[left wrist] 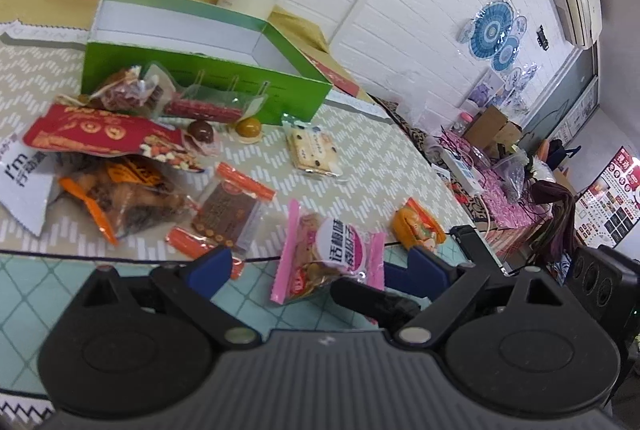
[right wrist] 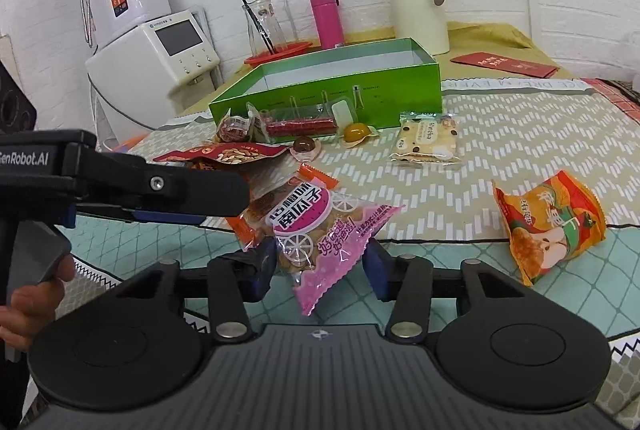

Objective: Organize snacks
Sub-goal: 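Grasp the pink-and-white cookie pack with the left gripper, then place the cookie pack into the green box and open the left gripper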

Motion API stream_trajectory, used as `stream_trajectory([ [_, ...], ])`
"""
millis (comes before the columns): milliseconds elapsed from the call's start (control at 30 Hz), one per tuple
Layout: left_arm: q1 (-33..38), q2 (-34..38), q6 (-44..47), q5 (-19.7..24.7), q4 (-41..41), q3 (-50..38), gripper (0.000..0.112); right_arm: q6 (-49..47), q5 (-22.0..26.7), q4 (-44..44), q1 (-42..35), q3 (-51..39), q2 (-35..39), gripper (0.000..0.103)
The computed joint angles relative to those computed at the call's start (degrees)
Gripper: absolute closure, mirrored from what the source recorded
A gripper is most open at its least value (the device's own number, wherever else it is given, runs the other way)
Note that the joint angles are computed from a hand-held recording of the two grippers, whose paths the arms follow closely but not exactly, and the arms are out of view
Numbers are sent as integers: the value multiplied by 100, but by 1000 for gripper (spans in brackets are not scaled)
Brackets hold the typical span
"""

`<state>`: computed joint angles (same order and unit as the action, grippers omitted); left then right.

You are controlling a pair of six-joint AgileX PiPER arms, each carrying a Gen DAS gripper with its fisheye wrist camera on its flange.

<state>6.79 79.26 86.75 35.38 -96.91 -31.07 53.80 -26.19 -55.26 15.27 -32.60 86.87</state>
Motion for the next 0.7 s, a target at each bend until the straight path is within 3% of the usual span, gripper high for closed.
stream_trajectory([
  [100, -84, 405, -140, 250, 93, -269, 27, 41, -167, -235, -168, 70, -12, 26],
  [167, -152, 636, -200, 363, 151, -424, 46, 106, -239, -364, -247, 88, -10, 26],
  [267, -351, 793, -201, 148, 126, -552, 61, 40, -205, -398, -259, 116, -58, 25],
  [367, -407, 938, -205, 79, 154, -619, 69, 46, -210, -428, -277, 119, -53, 21],
  [500, -335, 949, -154, 184, 149, -584, 68, 25, -209, -357, -295, 164, -70, 17],
  [667, -344, 851, -32, 120, 104, -508, 78, -105, -77, -136, -187, 220, -137, 16],
  [700, -360, 838, -10, 84, 86, -502, 80, -102, -77, -118, -185, 216, -125, 21],
])
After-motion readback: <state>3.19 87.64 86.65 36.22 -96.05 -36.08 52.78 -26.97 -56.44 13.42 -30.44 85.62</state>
